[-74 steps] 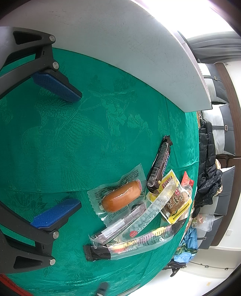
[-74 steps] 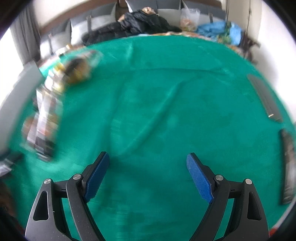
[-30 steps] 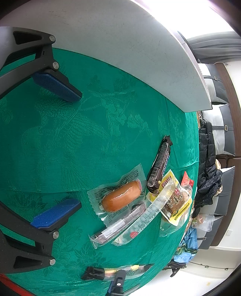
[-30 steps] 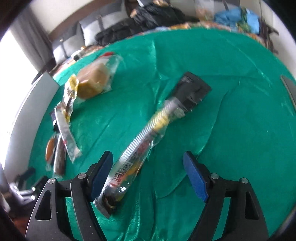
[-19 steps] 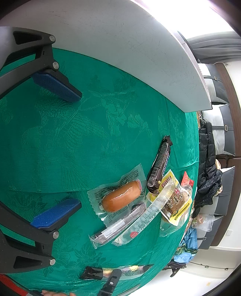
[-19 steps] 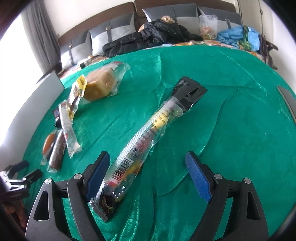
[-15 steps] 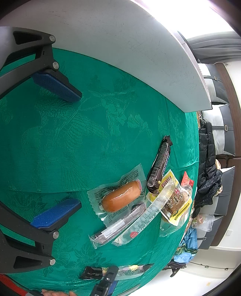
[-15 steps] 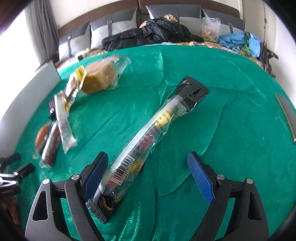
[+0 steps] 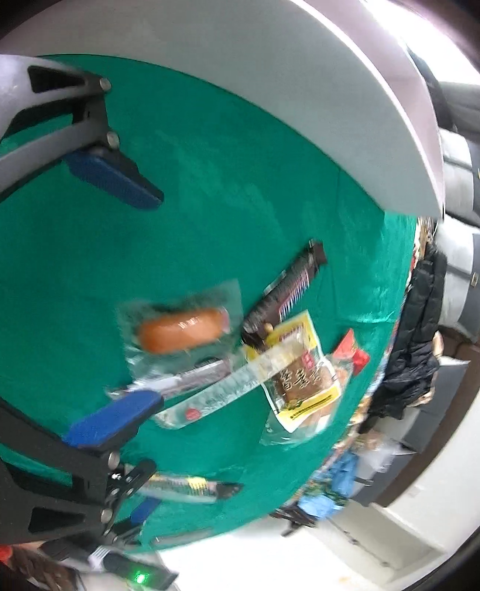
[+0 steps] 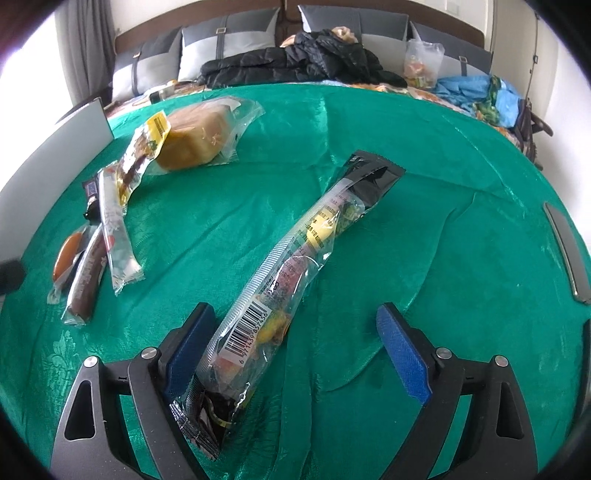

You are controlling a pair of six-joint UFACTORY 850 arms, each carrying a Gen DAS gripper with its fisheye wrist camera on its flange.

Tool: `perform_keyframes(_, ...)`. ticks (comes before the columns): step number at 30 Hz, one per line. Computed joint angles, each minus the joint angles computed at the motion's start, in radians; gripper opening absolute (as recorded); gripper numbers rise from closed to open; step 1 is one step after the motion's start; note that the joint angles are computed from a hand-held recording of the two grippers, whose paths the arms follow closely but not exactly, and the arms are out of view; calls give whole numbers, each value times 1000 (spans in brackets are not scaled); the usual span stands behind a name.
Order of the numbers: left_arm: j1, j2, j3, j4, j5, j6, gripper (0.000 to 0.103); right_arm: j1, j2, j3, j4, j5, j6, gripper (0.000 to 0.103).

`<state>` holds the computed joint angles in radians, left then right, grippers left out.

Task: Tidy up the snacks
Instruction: 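Grasp the wrapped sausage with the left gripper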

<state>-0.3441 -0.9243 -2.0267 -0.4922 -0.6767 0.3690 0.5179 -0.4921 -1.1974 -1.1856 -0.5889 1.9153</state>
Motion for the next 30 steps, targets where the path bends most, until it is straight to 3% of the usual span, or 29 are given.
perform_keyframes(2,-35,-65,-106,160,-33,-115,84,1,-1,-2,1,0,-1,91)
perform_keyframes(3,-48,-89,-140,223,-43,-157,71,0,-1,-1,0,0,0,91)
perform_keyframes(4,-52,-88,-133,243,-27,-161,71,0,-1,-1,0,0,0,91)
perform_keyframes(6,-45,-61,-87,159,4,-76,31,0,-1,-1,-1,0,1,91)
perform_keyframes(8,-34,-45,-70,103,-20,-21,27,0,-1,-1,-3,1,3,91)
perform_keyframes(10,-23,3,2,46,11,71,27,1,-1,1,-6,2,7,91)
perform_keyframes(15,-1,85,103,-59,8,220,24,-2,5,11,-22,11,26,92)
perform_keyframes(20,-15,86,116,-65,41,284,26,-21,38,45,-30,88,13,92)
perform_keyframes(25,-64,-28,-54,256,-1,23,42,-31,25,6,125,86,-146,91)
perform_keyframes(29,-63,-20,-38,306,37,-46,75,-58,35,-11,289,157,-281,90)
perform_keyframes(30,-64,-26,-44,330,40,-70,78,-66,39,-9,307,181,-289,90)
